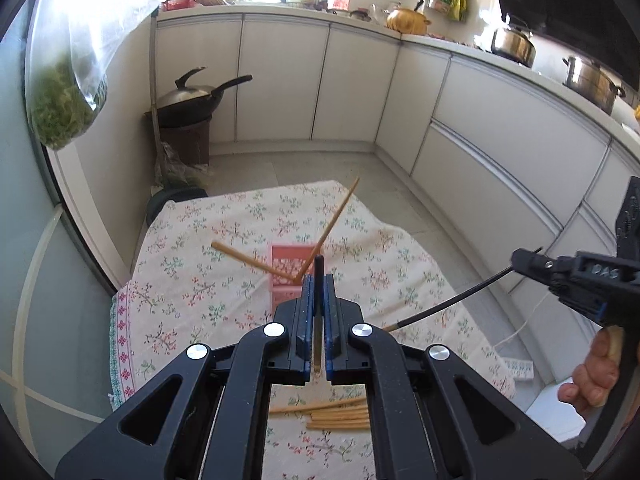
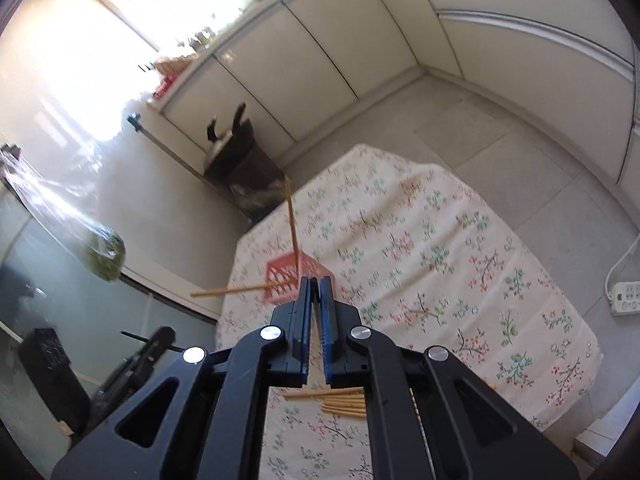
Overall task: Organize utensils
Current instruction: 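Carry the black chopstick into the basket and open the left tool while the right tool carries its chopstick, then lower the right tool's black chopstick into the basket and open the right tool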
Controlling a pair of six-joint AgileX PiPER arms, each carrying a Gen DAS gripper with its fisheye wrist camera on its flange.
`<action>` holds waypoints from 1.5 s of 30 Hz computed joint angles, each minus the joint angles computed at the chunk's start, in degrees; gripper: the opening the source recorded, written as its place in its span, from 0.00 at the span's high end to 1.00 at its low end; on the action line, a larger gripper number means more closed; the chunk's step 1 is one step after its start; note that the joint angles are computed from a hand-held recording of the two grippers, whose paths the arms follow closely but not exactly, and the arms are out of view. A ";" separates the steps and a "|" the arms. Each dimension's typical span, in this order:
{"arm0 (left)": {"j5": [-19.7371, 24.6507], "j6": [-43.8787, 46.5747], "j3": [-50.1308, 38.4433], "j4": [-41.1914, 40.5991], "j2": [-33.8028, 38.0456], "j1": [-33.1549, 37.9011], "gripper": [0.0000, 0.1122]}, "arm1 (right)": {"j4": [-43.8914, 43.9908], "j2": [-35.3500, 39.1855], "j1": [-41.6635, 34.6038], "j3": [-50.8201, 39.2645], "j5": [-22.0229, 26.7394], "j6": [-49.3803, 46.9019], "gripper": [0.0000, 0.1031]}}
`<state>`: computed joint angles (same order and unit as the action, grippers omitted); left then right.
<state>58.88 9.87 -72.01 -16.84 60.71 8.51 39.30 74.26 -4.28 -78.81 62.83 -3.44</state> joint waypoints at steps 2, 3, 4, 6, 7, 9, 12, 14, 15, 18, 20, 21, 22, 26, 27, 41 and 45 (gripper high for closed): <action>-0.30 -0.49 -2.31 -1.06 1.40 0.62 0.97 | 0.93 0.14 -1.09 -2.37 0.29 0.76 0.96; -0.62 -0.67 -3.34 -1.43 1.96 0.95 0.97 | 1.17 0.36 -1.41 -3.65 0.34 1.06 0.96; -0.96 -1.04 -4.20 -1.43 2.47 1.05 0.97 | 1.46 0.99 -1.60 -5.53 0.18 1.41 0.96; -2.06 -2.21 -6.15 -1.32 3.72 1.45 0.97 | 2.00 1.70 -1.85 -8.10 -0.14 2.15 0.96; -2.45 -3.09 -7.26 -0.89 4.53 1.39 0.97 | 2.33 2.04 -1.90 -8.95 -0.31 2.24 0.96; -3.27 -5.27 -9.76 0.49 6.77 1.01 0.97 | 3.20 3.08 -1.67 -10.74 -1.20 2.47 0.96; -5.03 -8.97 -13.05 2.50 10.22 -0.09 0.97 | 3.76 4.77 -0.90 -12.29 -2.17 2.84 0.96; -6.69 -10.93 -14.46 3.64 12.33 -0.88 0.97 | 3.86 6.16 -0.20 -12.93 -2.84 3.05 0.96; -7.31 -11.80 -15.07 4.50 13.32 -1.30 0.97 | 3.78 6.84 0.13 -13.34 -3.00 3.18 0.96; -9.03 -13.18 -15.86 6.30 15.61 -1.96 0.97 | 3.08 8.69 1.21 -14.15 -3.91 3.85 0.96; -9.96 -13.78 -16.27 6.48 17.10 -2.12 0.97 | 2.52 10.00 1.69 -14.79 -4.22 4.23 0.95; -10.22 -13.22 -16.38 5.78 17.69 -1.79 0.97 | 2.27 10.55 1.88 -15.07 -4.29 4.41 0.95; -10.55 -13.55 -16.59 6.07 18.37 -1.94 0.97 | 2.03 10.92 2.10 -15.08 -4.52 4.51 0.96; -11.43 -13.41 -17.06 6.05 20.26 -1.81 0.86 | 1.12 12.23 2.98 -15.72 -5.03 4.55 0.95; -12.15 -13.42 -16.50 5.72 20.04 -1.33 0.74 | 1.04 12.42 3.27 -15.81 -5.14 4.56 0.95; -7.46 -10.41 -16.10 -3.49 11.91 12.00 0.60 | -15.00 17.15 15.50 -25.31 -5.14 13.15 0.95; -6.89 -10.29 -15.32 -2.39 12.14 11.95 0.60 | -21.06 21.63 19.44 -30.41 -4.07 17.17 0.95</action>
